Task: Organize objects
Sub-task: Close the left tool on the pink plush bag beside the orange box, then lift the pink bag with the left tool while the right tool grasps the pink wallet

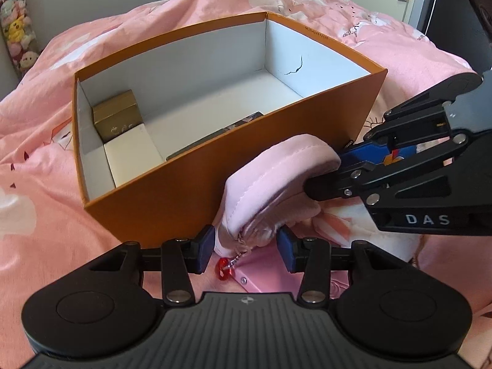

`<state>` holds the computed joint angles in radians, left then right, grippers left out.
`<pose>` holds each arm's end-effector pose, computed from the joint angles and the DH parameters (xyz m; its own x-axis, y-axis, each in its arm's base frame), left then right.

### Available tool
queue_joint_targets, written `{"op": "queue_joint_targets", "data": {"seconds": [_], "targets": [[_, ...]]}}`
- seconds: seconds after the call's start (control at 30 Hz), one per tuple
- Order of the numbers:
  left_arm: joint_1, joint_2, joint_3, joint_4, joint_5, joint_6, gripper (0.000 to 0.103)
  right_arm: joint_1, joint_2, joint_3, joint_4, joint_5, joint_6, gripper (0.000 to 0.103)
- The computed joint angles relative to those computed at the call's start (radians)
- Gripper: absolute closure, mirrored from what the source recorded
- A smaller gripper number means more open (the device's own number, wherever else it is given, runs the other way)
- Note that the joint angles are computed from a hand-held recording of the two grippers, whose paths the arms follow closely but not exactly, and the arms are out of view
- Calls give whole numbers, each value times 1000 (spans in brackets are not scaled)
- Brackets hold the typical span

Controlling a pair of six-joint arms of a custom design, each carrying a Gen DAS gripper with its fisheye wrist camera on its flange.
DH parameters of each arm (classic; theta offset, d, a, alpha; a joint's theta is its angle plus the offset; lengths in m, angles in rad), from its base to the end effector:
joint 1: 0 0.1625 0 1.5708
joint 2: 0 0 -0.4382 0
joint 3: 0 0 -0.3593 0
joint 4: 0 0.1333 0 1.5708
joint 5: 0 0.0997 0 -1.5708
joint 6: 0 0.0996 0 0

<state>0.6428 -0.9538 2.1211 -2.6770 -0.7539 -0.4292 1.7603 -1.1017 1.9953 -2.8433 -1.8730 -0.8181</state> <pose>-0.2687 -0.4585 0.1153 -0.6732 0.2735 -0.6871 0.5705 0.7832 -0.2473 0.2056 -0.5217 0.2219 -0.5274 -0.7150 0.4590 -0.8191 0.5714 -0.0511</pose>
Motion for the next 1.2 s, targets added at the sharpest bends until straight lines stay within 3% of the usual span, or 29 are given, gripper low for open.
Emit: {"op": "queue_joint_targets", "data": {"seconds": [0.07,0.13,0.2,0.37,0.47,0.57,0.73,0.97,1.1,1.2], "targets": [[2,17,-3,-17,9,29,51,-2,1,-1,0,4,5,84],[1,35,-6,-29,27,43,57,-2,2,-2,0,7,12,84],[-6,47,-9,-16,52,49,70,0,3,2,-10,5,7,85],[-39,16,13,6,79,3,78,5,-17,5,7,23,11,85],[-62,-36,18,79,88,-83,79,11,-44,9,26,60,23,83],[-78,-85,13,155,93,-159,80,15,-75,12,44,99,47,74],[-81,-155,0,241,82,-278,80,12,-97,-9,139,119,111,72],[-76,-215,-6,283,61,-367,80,-9,-39,-60,306,91,181,72],[-81,-243,-50,449,44,-458,80,-14,15,-95,335,55,176,62],[-66,-263,-90,553,-21,-498,79,-17,57,-138,387,28,173,61]]}}
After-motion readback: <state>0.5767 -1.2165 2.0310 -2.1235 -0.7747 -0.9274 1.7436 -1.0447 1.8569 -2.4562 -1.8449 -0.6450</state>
